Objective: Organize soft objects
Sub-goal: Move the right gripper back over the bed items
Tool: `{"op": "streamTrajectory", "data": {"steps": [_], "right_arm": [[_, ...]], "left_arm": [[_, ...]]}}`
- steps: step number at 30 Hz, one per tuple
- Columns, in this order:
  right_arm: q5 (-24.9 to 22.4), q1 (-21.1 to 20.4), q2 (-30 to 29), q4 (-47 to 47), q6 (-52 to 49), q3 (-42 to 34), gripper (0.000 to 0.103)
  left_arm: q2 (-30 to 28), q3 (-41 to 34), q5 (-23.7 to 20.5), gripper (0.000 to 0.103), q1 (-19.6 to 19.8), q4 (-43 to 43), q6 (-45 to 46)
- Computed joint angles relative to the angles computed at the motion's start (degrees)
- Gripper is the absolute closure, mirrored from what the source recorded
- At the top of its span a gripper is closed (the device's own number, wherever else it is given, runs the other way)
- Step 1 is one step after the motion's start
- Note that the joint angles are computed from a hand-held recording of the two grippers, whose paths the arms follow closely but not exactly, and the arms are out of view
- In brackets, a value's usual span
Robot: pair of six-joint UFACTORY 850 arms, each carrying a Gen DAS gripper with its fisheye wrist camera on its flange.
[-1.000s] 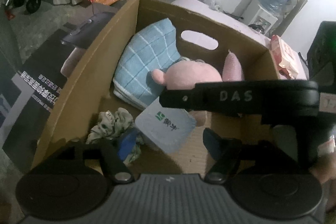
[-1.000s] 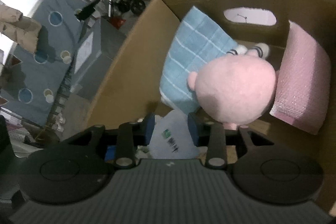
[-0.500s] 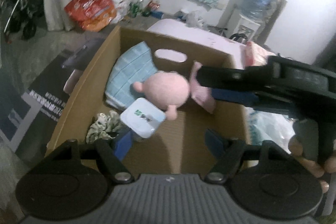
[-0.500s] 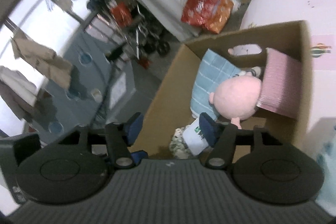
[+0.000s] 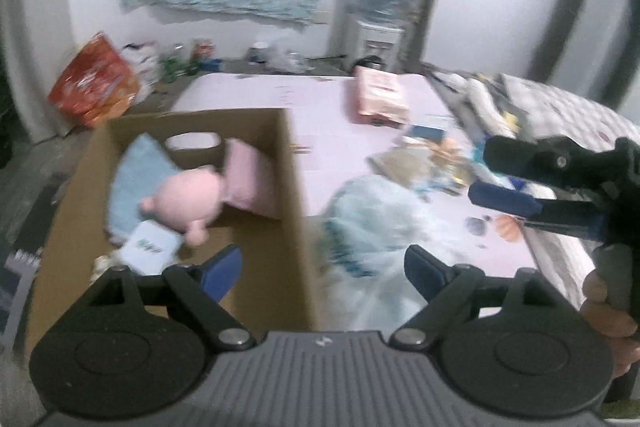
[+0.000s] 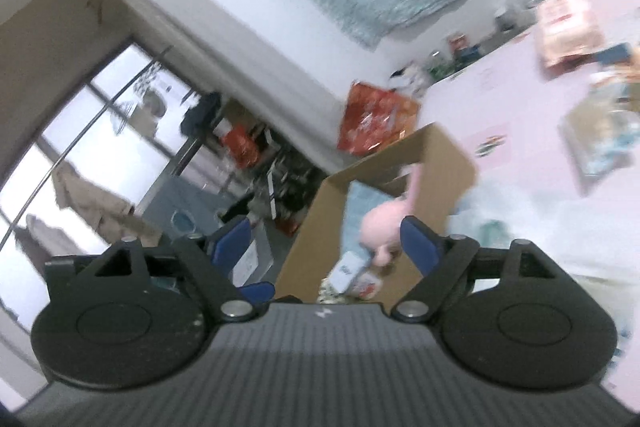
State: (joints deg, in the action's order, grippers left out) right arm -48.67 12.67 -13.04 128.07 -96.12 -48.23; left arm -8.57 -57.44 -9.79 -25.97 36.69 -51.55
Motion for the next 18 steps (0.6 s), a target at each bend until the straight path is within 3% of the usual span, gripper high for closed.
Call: {"op": "streamTrajectory", "data": {"steps": [7,13,18], "right_arm": [[-2.07,-6.53,3.77,2.52,-2.19,7.99,0.020],[-1.11,-10.41,4.95,4.53,-7.09,10.56,0.020],[1.90,-12.82,2.56,4.83,-11.33,9.42,0.019]], "left_arm": [[-7.05,-8.18,-4.12,0.013,-5.03,-2.38,5.10],[-12.60,-16.07,-7.82,0.013,-6.28,-9.00,11.69],[-19.62,-26.74,-14.11,0.013,-6.18,-17.52,19.20]]}}
